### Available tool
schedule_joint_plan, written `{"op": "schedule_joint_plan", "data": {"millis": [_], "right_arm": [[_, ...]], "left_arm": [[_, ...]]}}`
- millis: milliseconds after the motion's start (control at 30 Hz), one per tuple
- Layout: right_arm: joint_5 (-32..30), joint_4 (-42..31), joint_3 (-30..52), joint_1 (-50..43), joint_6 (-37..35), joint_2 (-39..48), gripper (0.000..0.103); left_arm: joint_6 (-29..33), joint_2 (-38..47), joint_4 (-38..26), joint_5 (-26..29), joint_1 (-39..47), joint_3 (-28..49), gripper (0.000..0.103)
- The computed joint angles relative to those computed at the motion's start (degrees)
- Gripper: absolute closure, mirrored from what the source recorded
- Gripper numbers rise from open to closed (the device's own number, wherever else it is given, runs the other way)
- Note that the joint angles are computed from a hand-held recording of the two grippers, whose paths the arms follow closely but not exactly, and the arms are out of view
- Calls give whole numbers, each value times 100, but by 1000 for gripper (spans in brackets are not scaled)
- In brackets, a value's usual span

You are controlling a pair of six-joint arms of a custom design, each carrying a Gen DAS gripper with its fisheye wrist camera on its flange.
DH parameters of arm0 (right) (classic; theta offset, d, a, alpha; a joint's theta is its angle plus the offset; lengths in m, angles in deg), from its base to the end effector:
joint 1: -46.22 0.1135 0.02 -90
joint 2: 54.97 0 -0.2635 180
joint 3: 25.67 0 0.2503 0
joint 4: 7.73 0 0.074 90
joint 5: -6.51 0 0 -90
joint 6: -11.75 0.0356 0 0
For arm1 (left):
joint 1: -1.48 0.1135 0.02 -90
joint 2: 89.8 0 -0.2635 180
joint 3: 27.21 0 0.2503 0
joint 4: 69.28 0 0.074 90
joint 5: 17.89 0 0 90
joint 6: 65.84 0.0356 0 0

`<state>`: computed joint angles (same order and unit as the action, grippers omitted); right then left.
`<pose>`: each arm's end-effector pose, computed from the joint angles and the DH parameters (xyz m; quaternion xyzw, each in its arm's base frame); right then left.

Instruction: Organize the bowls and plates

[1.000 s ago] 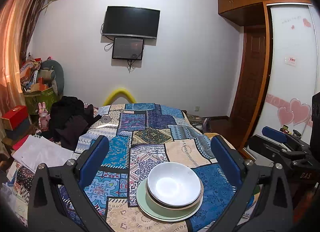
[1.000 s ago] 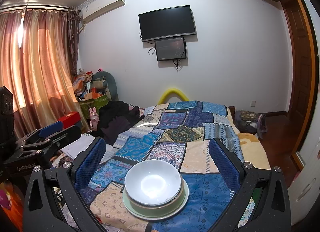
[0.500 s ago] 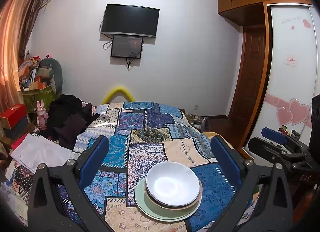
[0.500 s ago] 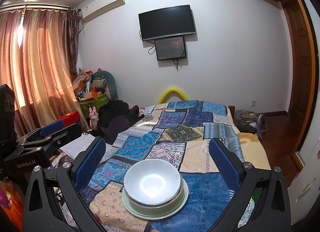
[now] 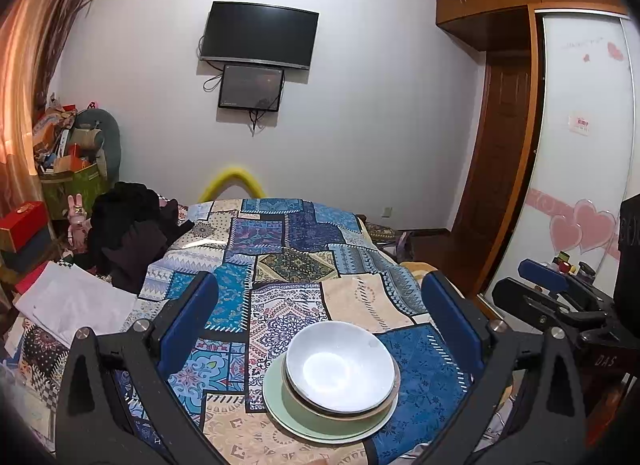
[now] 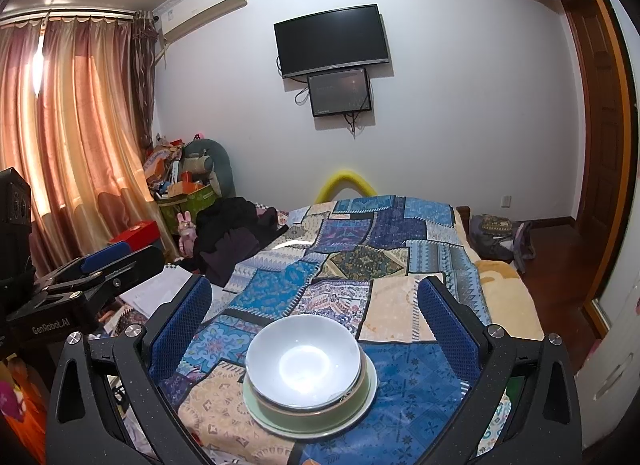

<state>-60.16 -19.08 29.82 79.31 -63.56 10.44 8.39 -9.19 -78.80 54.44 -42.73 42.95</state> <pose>0.2225 0.1281 0.2713 -0.0166 0.8163 0.0713 0.5730 0.2402 -0.2186 0.2912 0.1134 0.8061 -0.1745 0.5539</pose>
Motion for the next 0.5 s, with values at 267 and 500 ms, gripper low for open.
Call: {"op": "schedule_joint_plan", "data": {"millis": [267, 500], "right_arm": [[-71, -37, 59, -54, 27, 90, 0], [-168, -123, 103, -134, 85, 151, 0]], "left_arm": [[-43, 66, 31, 38, -1, 40, 0], [-127, 176, -2, 224, 95, 85, 0]]}}
